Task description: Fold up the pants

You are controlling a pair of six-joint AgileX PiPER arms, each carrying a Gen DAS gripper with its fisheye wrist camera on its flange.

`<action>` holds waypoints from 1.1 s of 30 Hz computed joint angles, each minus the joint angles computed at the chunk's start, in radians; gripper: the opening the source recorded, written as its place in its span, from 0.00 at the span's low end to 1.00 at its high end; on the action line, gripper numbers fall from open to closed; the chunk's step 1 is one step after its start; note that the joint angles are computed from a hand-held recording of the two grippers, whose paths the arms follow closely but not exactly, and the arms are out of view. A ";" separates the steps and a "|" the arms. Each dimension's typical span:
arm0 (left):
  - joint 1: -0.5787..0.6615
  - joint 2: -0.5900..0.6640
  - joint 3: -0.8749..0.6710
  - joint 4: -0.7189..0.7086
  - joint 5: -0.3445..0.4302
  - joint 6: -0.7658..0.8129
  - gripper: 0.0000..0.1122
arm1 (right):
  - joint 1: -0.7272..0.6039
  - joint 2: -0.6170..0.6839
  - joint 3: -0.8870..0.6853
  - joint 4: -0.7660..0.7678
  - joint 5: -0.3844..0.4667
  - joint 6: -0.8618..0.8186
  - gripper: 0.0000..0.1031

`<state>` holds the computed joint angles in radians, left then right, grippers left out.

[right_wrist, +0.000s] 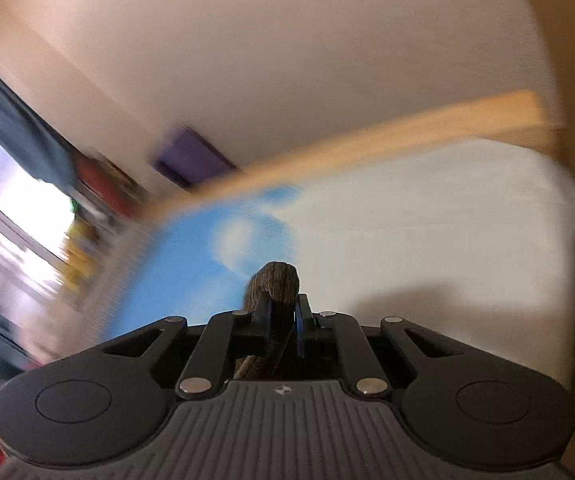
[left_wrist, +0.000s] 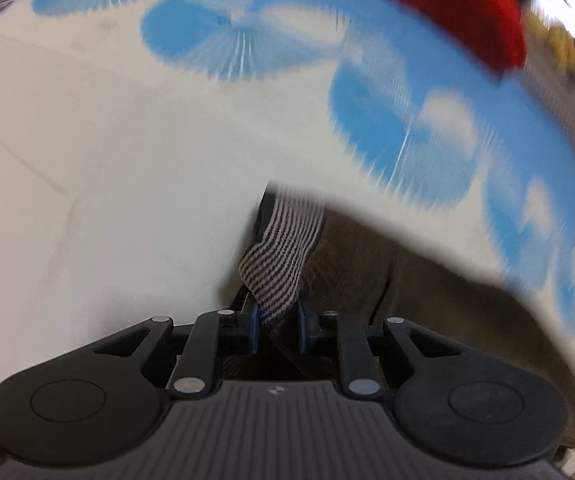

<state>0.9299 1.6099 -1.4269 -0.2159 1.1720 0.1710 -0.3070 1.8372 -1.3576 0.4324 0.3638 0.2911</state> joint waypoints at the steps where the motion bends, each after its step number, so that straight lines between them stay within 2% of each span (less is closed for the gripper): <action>1: -0.010 0.007 0.005 0.033 0.005 0.008 0.18 | -0.003 0.039 -0.046 -0.100 0.100 0.025 0.11; 3: -0.004 0.005 0.025 0.046 0.003 0.041 0.18 | -0.006 0.119 -0.139 -0.210 0.280 0.071 0.11; 5: 0.015 0.011 0.017 0.024 0.015 0.057 0.19 | -0.027 0.155 -0.155 -0.183 0.330 0.051 0.11; 9: 0.011 0.001 0.012 0.040 0.037 0.072 0.23 | -0.068 0.147 -0.114 -0.043 0.288 -0.070 0.12; 10: 0.011 -0.005 0.014 0.048 0.039 0.076 0.27 | -0.068 0.143 -0.108 -0.019 0.282 -0.109 0.12; 13: 0.019 -0.053 0.029 0.045 -0.016 0.059 0.32 | -0.041 0.116 -0.102 -0.144 0.287 -0.030 0.18; 16: 0.073 -0.129 0.068 -0.094 -0.097 0.168 0.32 | -0.009 0.122 -0.127 -0.337 0.323 0.124 0.25; 18: 0.080 -0.142 0.083 -0.174 -0.095 0.266 0.32 | -0.014 0.128 -0.129 -0.332 0.319 0.121 0.25; 20: 0.060 -0.132 0.088 -0.191 -0.080 0.307 0.31 | -0.026 0.143 -0.136 -0.278 0.334 0.068 0.25; 22: 0.015 -0.115 0.101 -0.142 -0.080 0.322 0.31 | -0.019 0.161 -0.154 -0.307 0.363 0.077 0.25; 23: -0.025 -0.103 0.108 -0.064 -0.082 0.286 0.31 | -0.012 0.173 -0.167 -0.330 0.378 0.089 0.25; 25: -0.101 -0.061 0.131 0.136 -0.073 0.185 0.29 | -0.008 0.171 -0.163 -0.357 0.368 0.120 0.08; 27: -0.134 -0.040 0.144 0.230 -0.067 0.139 0.31 | -0.017 0.144 -0.130 -0.334 0.320 0.106 0.06; 33: -0.080 -0.099 0.122 0.105 -0.110 0.202 0.31 | -0.012 0.085 -0.077 -0.308 0.192 0.089 0.05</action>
<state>0.8503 1.5113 -1.3053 -0.1112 1.0620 0.3731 -0.3192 1.9222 -1.4343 0.1246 0.5560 0.3806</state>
